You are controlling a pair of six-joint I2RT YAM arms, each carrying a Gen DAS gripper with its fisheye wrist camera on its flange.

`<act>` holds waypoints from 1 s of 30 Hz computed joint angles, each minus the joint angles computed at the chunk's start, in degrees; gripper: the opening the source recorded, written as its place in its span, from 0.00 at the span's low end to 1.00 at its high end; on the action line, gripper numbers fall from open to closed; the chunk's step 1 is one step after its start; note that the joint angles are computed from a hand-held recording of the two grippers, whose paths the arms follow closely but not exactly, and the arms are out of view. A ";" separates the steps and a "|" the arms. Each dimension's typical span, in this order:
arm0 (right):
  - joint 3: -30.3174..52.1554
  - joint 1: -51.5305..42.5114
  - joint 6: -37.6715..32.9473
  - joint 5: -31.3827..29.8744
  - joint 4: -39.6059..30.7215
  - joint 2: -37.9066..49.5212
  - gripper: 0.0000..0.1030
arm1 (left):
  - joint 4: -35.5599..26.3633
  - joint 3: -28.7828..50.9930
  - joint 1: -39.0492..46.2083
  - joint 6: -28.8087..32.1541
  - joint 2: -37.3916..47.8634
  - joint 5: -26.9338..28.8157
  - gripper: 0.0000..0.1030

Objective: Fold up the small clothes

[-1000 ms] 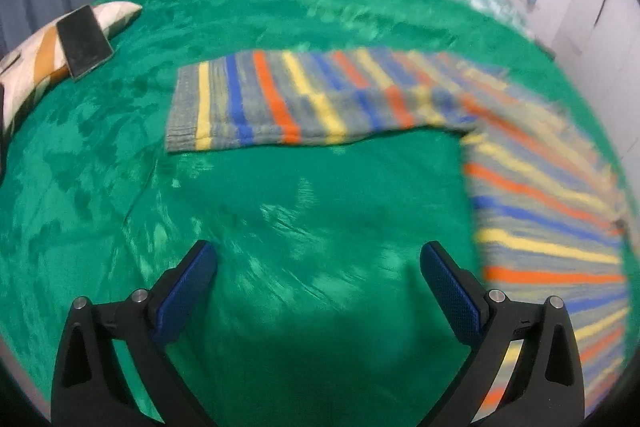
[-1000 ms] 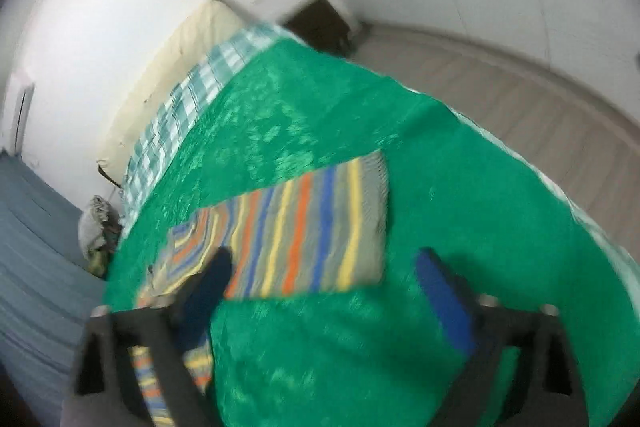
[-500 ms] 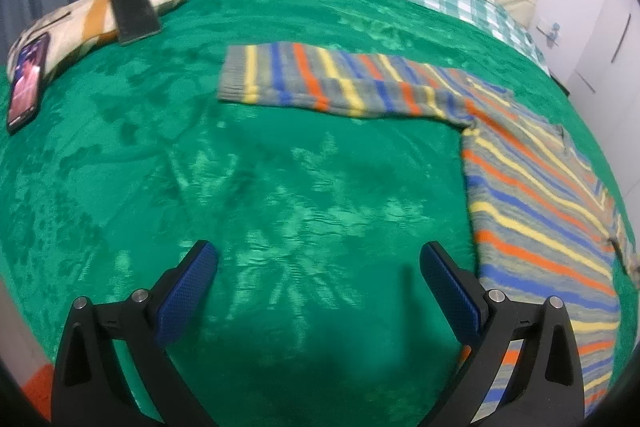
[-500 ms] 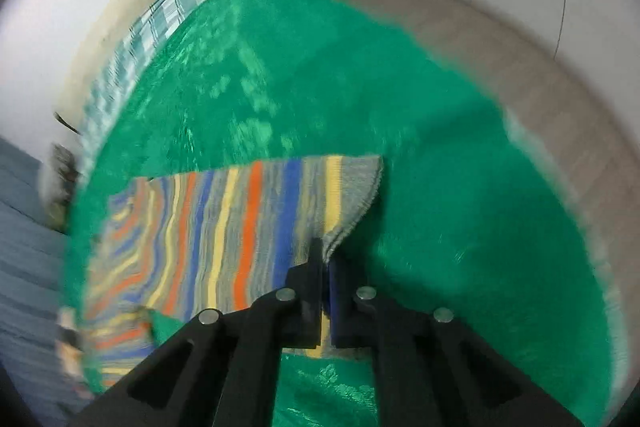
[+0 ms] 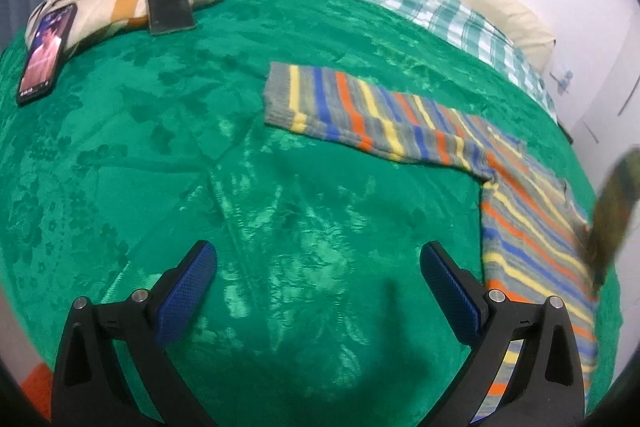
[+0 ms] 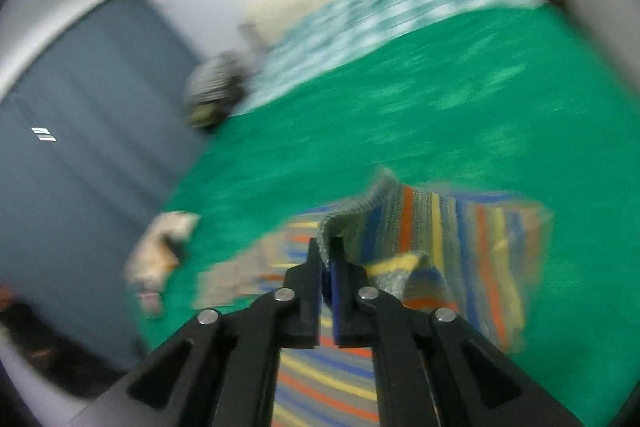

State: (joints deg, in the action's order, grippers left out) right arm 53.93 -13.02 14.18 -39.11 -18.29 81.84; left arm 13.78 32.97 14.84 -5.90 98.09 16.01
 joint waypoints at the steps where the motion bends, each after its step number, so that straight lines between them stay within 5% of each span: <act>1: -1.45 1.13 2.94 -0.89 3.30 1.35 0.61 | -0.62 0.50 0.56 -0.14 0.54 0.48 0.99; 4: -9.24 -0.24 6.71 -2.25 11.52 -1.91 0.67 | -1.06 1.07 1.98 -1.02 0.93 2.10 0.99; 7: -14.47 -3.45 2.99 0.31 8.57 -7.24 0.67 | -0.95 1.33 2.03 -1.47 0.70 2.49 0.99; 13: -28.42 -17.16 -18.50 12.42 -1.90 -21.15 0.67 | 0.45 -0.06 -1.82 -0.14 -0.70 1.25 0.99; 18: -38.33 -31.96 -34.38 16.50 -1.59 -25.26 0.67 | 1.53 -1.68 -6.24 3.41 -1.45 -2.10 0.99; 23: -33.19 -36.65 -37.37 12.78 -6.65 -23.45 0.67 | -0.54 -2.06 -6.54 5.20 -2.40 0.83 0.99; 26: -25.96 -23.52 -29.26 15.59 -4.90 -20.83 0.67 | 0.18 -1.99 -7.81 5.19 -2.03 0.31 0.99; 30: -8.73 -4.83 -22.46 19.05 -3.97 -4.32 0.67 | 0.73 -0.49 -9.28 3.29 0.24 -0.59 0.99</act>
